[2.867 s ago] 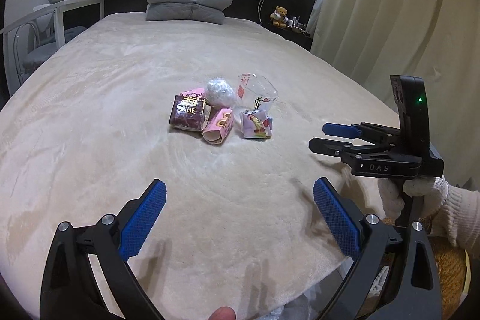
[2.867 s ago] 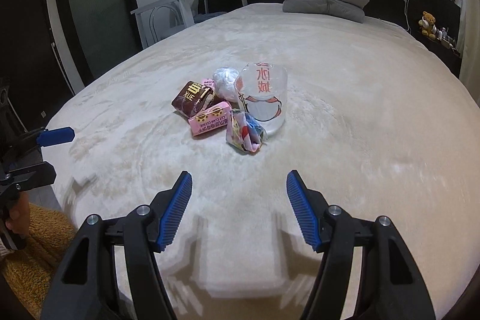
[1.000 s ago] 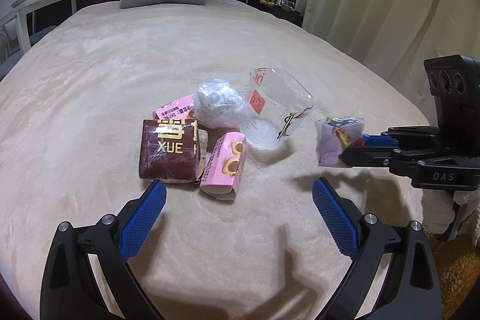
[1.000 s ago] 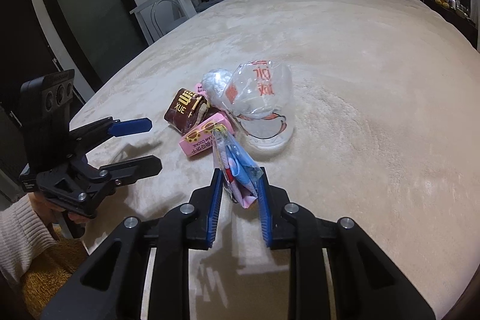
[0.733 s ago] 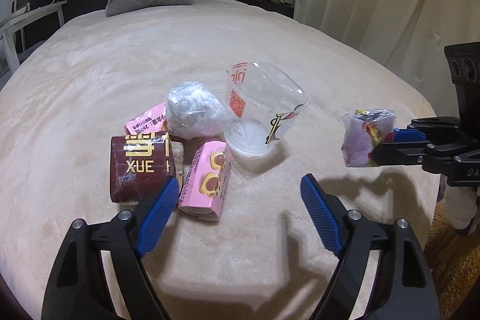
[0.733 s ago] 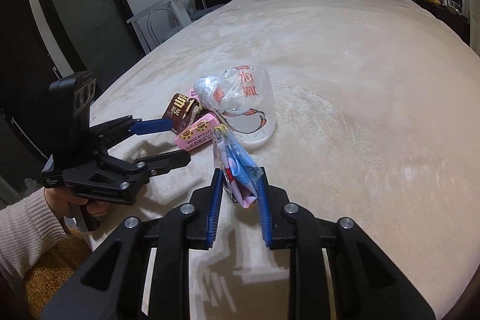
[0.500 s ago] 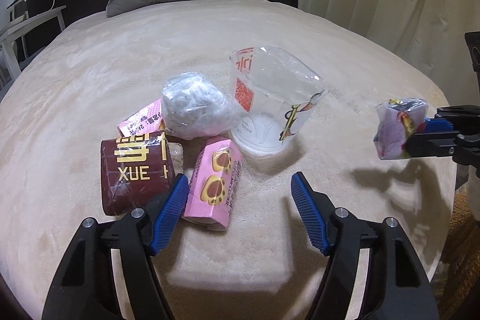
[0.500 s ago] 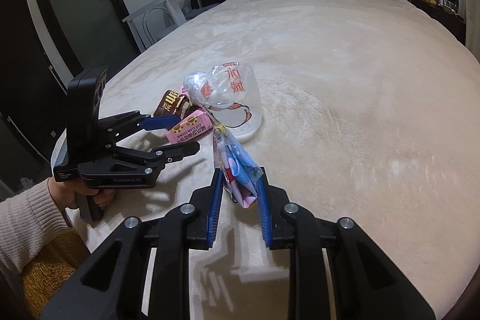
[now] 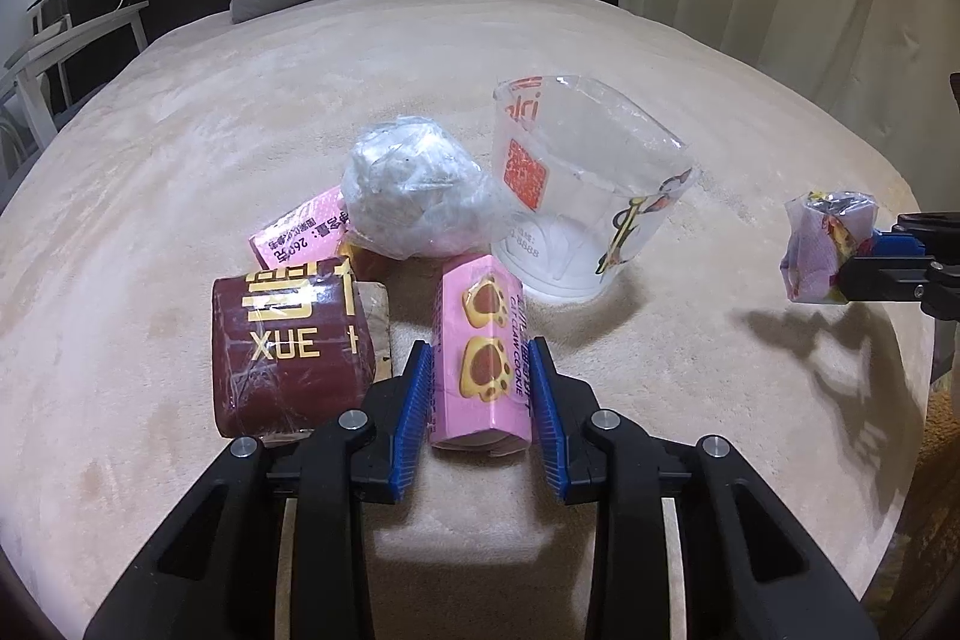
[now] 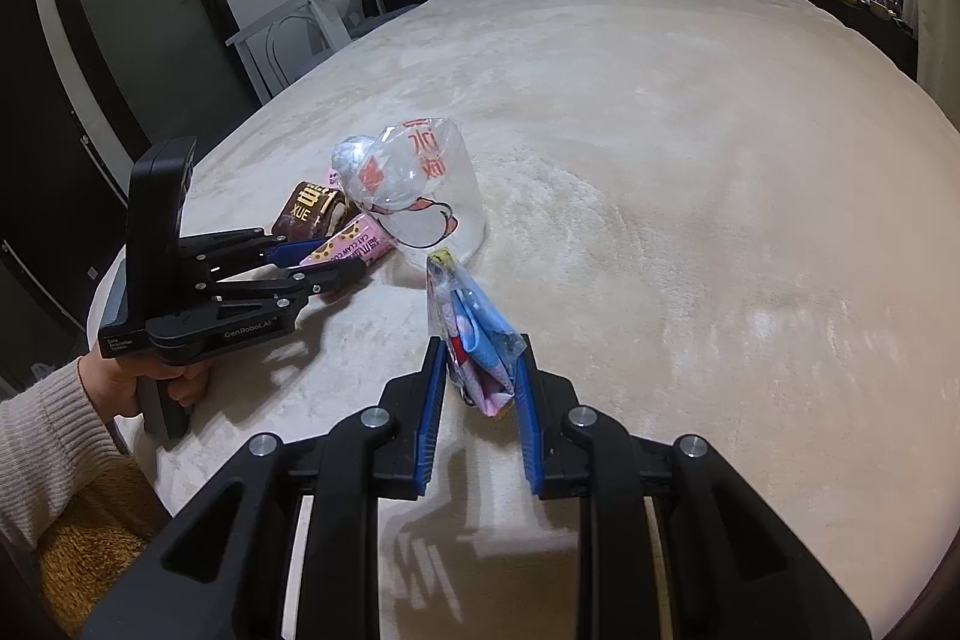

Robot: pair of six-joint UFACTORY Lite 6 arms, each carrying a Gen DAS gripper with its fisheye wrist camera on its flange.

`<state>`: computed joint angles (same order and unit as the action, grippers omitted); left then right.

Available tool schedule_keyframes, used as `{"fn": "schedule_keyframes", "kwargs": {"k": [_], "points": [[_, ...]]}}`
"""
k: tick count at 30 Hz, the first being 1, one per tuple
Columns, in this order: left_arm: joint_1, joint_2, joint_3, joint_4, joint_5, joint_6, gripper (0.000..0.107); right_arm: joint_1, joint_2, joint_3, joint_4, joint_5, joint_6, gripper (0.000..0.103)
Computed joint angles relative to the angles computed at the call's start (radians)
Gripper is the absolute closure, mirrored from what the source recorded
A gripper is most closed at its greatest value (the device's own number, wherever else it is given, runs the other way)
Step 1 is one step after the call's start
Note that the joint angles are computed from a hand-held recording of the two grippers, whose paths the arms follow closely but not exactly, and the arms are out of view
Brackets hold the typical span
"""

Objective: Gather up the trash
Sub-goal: 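Grasp the pink biscuit box with the left tool while the right tool holds the wrapper, then carry the pink box and wrapper down to the clear trash bag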

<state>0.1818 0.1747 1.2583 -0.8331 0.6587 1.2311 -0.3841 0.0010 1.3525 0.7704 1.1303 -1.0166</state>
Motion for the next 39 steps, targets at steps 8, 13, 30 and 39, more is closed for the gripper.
{"fn": "schedule_keyframes", "kwargs": {"k": [8, 13, 30, 39], "points": [[0.027, -0.072, -0.016, 0.043, 0.037, -0.074, 0.075, 0.001, -0.027, -0.011, 0.004, -0.014, 0.025, 0.079], [0.059, -0.172, -0.069, 0.035, 0.087, -0.087, 0.075, -0.024, -0.076, -0.054, 0.008, -0.009, 0.037, 0.079], [0.394, -0.714, -0.338, -0.120, 0.460, -0.063, 0.075, -0.274, -0.449, -0.303, 0.122, 0.227, -0.040, 0.079], [0.926, -1.014, -0.493, -0.184, 0.984, 0.102, 0.075, -0.844, -0.625, -0.396, 0.142, 0.721, -0.281, 0.079]]}}
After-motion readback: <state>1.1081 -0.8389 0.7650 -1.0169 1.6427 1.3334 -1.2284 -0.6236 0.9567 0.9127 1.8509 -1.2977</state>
